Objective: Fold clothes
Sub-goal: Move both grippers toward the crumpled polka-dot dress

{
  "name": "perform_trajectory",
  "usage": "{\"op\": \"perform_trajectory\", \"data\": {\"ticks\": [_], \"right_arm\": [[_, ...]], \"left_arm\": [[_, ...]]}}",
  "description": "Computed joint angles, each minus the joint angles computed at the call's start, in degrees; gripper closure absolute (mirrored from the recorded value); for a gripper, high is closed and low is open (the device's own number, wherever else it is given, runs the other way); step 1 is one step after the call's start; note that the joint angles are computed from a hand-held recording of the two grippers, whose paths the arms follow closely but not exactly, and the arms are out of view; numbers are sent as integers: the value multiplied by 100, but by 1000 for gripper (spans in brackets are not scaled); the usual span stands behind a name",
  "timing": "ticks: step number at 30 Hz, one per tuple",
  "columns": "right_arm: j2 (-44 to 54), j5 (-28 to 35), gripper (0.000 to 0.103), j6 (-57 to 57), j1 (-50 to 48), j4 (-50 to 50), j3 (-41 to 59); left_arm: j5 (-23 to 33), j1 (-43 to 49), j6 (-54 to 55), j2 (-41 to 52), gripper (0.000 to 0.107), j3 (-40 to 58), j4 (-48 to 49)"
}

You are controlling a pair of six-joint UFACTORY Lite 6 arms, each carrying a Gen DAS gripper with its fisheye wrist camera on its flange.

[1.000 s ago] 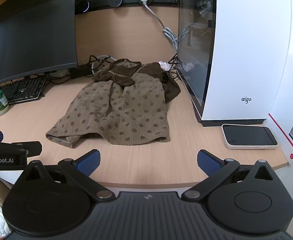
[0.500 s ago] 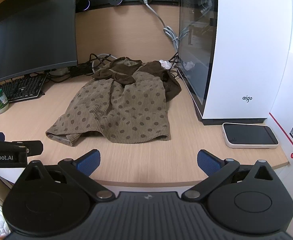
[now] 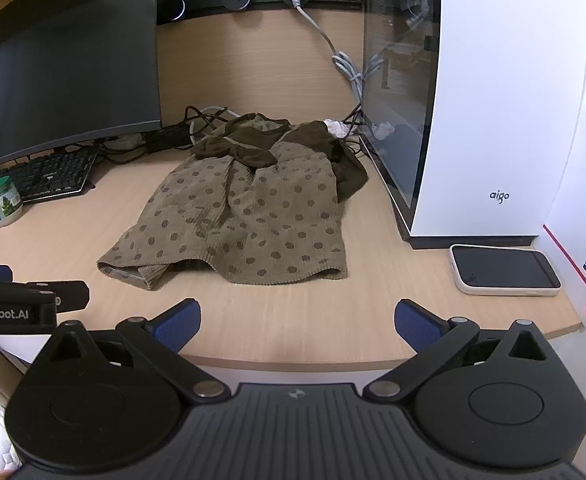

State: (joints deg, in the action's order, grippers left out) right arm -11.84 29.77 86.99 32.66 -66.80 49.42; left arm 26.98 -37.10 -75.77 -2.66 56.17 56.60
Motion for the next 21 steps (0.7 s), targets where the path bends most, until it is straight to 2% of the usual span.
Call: {"op": "perform_trajectory", "data": {"ticks": [17, 21], "right_arm": [[161, -154, 0, 12, -179, 4, 78], [285, -266, 0, -24, -287, 24, 153]], "left_arm": [[-31, 61, 155, 262, 4, 197, -127], [-245, 203, 324, 362, 4, 254, -293]]}}
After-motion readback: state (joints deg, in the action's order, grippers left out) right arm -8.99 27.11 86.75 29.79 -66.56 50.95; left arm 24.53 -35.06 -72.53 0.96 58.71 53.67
